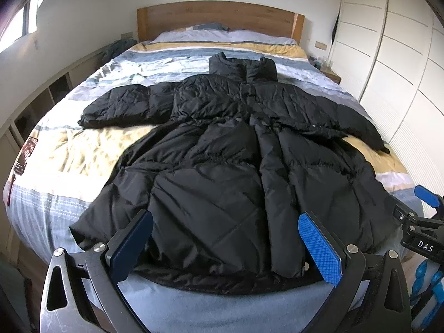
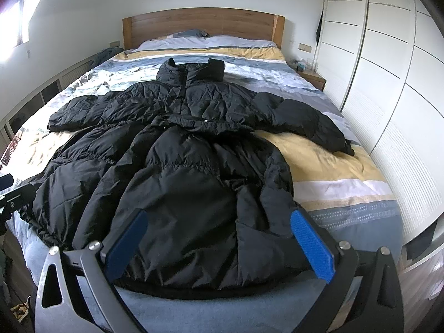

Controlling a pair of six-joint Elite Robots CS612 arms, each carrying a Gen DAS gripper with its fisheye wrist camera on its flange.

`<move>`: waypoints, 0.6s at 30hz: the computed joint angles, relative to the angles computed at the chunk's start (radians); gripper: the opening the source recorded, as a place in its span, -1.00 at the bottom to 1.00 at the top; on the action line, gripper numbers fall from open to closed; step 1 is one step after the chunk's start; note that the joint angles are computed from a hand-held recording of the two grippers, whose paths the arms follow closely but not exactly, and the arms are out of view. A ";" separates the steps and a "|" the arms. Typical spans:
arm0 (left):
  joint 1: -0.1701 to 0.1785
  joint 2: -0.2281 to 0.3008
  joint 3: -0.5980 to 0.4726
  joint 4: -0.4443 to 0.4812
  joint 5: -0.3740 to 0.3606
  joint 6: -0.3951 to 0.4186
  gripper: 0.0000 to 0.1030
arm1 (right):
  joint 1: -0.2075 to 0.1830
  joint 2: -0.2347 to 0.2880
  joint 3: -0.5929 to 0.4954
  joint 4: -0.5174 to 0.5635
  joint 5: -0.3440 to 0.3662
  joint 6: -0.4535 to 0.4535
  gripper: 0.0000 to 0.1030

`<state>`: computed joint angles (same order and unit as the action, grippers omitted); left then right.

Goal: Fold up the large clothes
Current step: 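Grasp the coat hem with the left tool and lift it toward the collar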

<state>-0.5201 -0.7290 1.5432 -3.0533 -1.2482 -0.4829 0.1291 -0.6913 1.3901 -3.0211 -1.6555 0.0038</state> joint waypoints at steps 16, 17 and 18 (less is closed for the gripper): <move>0.145 0.032 -0.267 -0.018 -0.099 0.049 0.99 | -0.033 0.069 -0.261 0.014 0.007 -0.029 1.00; 0.165 0.048 -0.301 -0.006 -0.118 0.021 0.99 | -0.035 0.082 -0.292 0.020 0.004 -0.027 1.00; 0.188 0.068 -0.340 0.007 -0.147 -0.009 0.99 | -0.036 0.097 -0.324 0.031 0.001 -0.024 1.00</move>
<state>-0.3319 -0.6612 1.2029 -3.0464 -1.3948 -0.4923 0.0931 -0.5938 1.0657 -2.9904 -1.6549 -0.0197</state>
